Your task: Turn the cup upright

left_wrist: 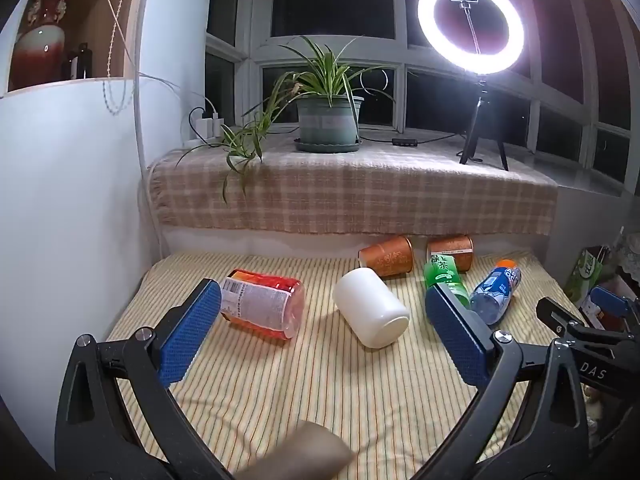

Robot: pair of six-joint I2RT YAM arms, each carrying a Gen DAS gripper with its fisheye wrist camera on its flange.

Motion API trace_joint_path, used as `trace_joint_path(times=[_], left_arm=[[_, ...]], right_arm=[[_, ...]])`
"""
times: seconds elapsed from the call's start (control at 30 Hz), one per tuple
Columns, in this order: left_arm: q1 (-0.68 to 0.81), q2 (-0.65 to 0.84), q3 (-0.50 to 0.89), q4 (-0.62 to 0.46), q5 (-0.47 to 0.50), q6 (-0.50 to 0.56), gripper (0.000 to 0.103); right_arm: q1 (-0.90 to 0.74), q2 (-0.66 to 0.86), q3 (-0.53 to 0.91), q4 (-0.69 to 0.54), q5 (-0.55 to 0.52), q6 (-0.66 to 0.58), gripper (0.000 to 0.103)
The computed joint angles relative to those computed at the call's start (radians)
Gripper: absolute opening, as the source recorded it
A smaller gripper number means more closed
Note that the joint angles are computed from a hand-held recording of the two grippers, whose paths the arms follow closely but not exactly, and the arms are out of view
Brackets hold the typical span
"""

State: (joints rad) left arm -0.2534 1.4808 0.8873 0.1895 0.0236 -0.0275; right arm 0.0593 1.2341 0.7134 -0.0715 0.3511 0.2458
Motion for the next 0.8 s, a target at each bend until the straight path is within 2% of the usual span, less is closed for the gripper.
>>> trace_joint_path(times=[0.8], left_arm=[[-0.007,-0.011,0.011,-0.039,0.005,-0.004,0.103]], right_arm=[[0.001,-0.019,0.003,-0.014,0.020,-0.011,0.103]])
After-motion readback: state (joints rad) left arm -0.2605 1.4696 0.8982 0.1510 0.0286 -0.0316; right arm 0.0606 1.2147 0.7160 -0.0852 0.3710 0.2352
